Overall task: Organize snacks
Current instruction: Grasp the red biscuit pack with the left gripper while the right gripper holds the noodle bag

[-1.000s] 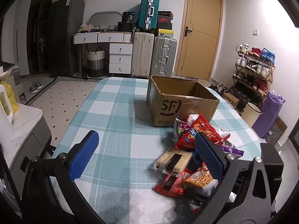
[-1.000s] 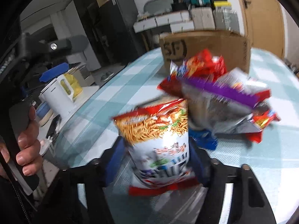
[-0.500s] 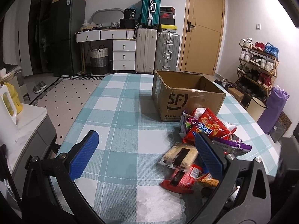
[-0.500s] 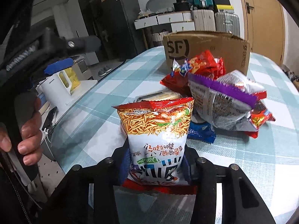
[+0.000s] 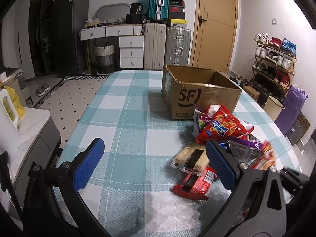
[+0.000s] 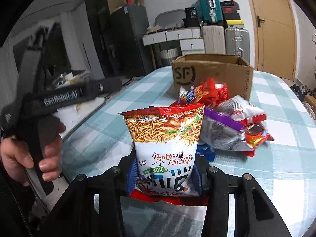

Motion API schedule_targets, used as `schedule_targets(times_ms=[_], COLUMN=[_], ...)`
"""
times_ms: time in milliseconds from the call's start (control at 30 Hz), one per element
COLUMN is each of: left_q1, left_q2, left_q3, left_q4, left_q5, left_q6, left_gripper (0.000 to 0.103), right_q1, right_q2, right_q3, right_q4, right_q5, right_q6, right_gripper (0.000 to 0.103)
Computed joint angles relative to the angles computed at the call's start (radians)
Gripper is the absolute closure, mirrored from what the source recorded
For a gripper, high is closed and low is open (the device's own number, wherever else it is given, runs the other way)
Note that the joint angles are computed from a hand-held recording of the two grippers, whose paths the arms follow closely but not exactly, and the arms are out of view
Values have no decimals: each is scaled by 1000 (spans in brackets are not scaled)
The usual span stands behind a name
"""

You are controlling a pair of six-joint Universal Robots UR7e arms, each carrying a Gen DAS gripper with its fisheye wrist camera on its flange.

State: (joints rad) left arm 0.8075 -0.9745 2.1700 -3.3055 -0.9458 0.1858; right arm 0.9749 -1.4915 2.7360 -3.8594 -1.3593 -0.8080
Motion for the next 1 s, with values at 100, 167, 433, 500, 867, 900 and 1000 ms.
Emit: schedule_targets(times_ms=[100, 167, 433, 500, 867, 900, 1000], left_q1=[6, 10, 32, 33, 57, 57, 55], left_q2=[4, 11, 38, 48, 90, 92, 110], left_q3=[-1, -5, -18, -21, -39, -41, -47], left_q4=[18, 39, 129, 152, 252, 255, 255], left_q5=[-8, -15, -81, -95, -157, -156, -150], left_q6=[-2, -6, -22, -24, -1, 2, 12], left_gripper=[1, 1, 1, 1, 1, 1, 1], right_q1=[-37, -57, -138, -154, -188, -192, -199], right_q2=[-55, -88, -222, -248, -268, -271, -268], right_q3=[21, 26, 61, 69, 77, 76, 74], right_q4=[12, 26, 74, 83, 54, 53, 46], right_q5=[44, 70, 153, 171, 187, 189, 197], right_q6=[7, 17, 41, 43, 67, 71, 78], right_gripper=[57, 57, 57, 57, 57, 57, 57])
